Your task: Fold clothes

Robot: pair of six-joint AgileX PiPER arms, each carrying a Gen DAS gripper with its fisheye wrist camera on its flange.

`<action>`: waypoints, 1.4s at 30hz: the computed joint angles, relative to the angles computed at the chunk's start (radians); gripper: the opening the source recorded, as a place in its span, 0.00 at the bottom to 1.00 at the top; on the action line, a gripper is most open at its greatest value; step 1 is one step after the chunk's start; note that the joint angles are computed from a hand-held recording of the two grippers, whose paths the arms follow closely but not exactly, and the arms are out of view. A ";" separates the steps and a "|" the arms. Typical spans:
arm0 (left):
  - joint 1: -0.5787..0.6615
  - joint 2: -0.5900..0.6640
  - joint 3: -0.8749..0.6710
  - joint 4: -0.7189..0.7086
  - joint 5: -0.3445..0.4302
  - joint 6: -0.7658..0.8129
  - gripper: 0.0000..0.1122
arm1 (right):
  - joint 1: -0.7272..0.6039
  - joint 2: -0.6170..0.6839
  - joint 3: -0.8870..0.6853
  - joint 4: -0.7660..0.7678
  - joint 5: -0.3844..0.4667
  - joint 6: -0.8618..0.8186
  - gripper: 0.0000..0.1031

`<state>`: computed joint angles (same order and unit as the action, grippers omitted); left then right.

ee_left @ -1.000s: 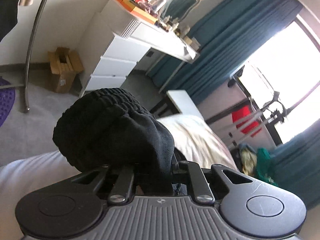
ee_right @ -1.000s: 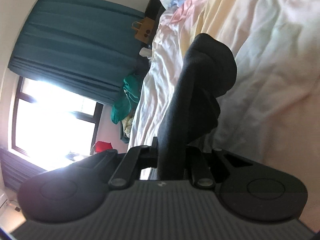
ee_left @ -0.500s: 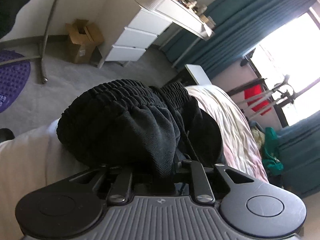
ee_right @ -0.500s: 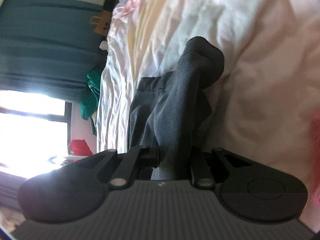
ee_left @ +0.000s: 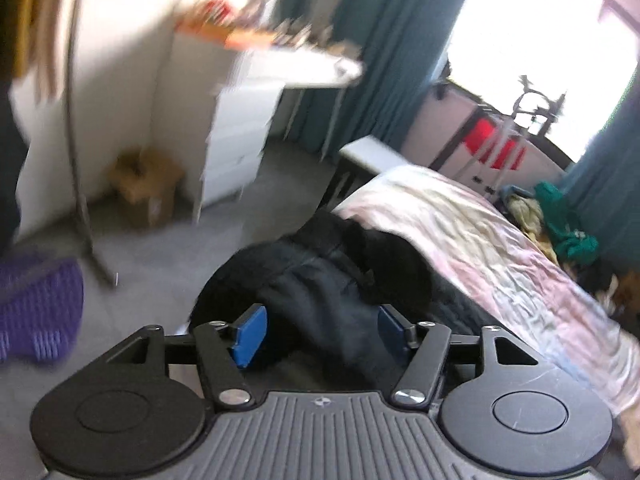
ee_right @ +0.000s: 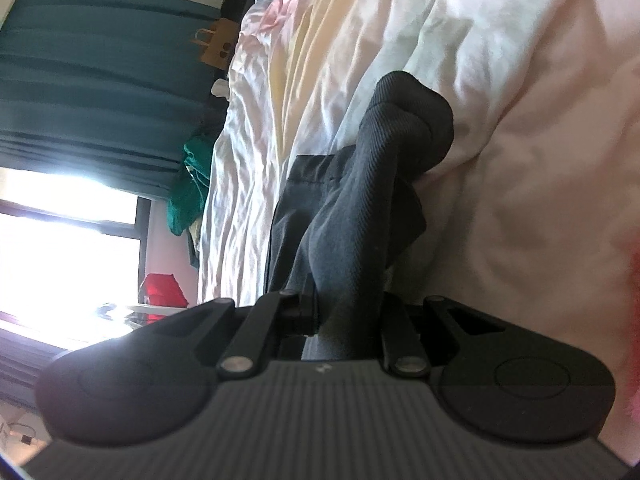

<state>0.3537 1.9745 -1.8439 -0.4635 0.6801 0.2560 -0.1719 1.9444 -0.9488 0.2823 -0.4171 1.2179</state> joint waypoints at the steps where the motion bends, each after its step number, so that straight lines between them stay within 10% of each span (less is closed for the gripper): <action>1: -0.027 -0.013 0.025 -0.009 -0.033 0.024 0.60 | -0.001 0.001 -0.002 0.000 0.002 -0.004 0.13; 7: -0.248 -0.021 0.129 -0.049 -0.219 0.141 0.64 | -0.005 0.002 -0.005 -0.016 -0.007 0.011 0.13; 17: -0.571 0.313 -0.063 0.480 -0.369 -0.338 0.64 | -0.008 0.000 -0.015 -0.031 0.019 -0.042 0.13; 23: -0.553 0.439 -0.137 0.462 -0.335 -0.295 0.64 | -0.006 0.017 -0.044 0.006 0.066 -0.099 0.17; 34: -0.549 0.408 -0.060 0.490 -0.417 -0.316 0.65 | -0.084 0.146 -0.105 -0.411 -0.065 0.305 0.34; 42: -0.554 0.396 -0.028 0.554 -0.455 -0.356 0.65 | -0.049 0.139 -0.122 -0.193 -0.104 0.056 0.15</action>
